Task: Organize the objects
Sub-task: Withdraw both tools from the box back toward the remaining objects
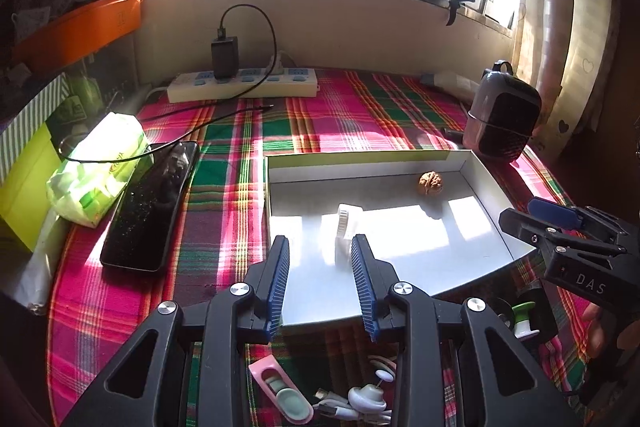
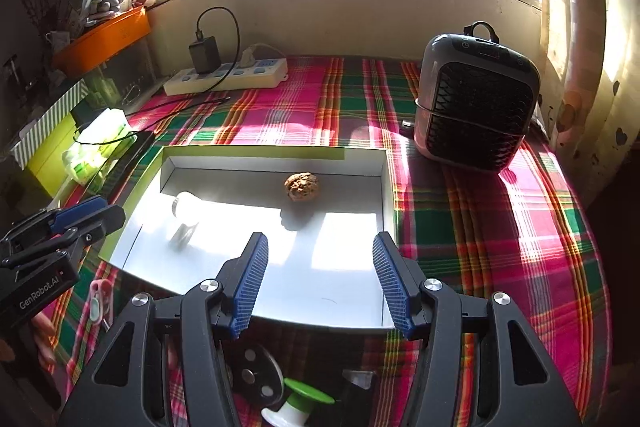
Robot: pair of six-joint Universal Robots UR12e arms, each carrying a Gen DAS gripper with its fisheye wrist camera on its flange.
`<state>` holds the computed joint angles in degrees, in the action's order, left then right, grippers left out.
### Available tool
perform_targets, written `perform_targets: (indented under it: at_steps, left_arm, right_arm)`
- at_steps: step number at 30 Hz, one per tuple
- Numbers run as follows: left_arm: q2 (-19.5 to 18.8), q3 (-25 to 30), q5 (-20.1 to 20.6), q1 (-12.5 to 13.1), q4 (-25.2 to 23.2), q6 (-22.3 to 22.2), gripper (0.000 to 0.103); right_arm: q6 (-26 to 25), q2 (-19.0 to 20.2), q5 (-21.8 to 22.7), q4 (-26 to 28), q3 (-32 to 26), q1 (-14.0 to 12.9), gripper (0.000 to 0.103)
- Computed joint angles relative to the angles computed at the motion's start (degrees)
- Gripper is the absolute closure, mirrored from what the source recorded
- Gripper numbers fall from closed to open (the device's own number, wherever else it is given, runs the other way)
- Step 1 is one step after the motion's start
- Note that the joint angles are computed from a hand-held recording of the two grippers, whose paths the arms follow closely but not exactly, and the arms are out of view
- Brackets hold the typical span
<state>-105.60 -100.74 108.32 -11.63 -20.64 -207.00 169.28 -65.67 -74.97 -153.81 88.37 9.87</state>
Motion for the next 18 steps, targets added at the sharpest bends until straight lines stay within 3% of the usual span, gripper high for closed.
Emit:
perform_targets:
  at_steps: [18]
  left_arm:
    - [4.8,-8.2,-3.3,-0.2,3.5,-5.7,0.072]
  right_arm:
    - [2.4,-4.9,0.4,-7.7,8.7,-2.7,0.048]
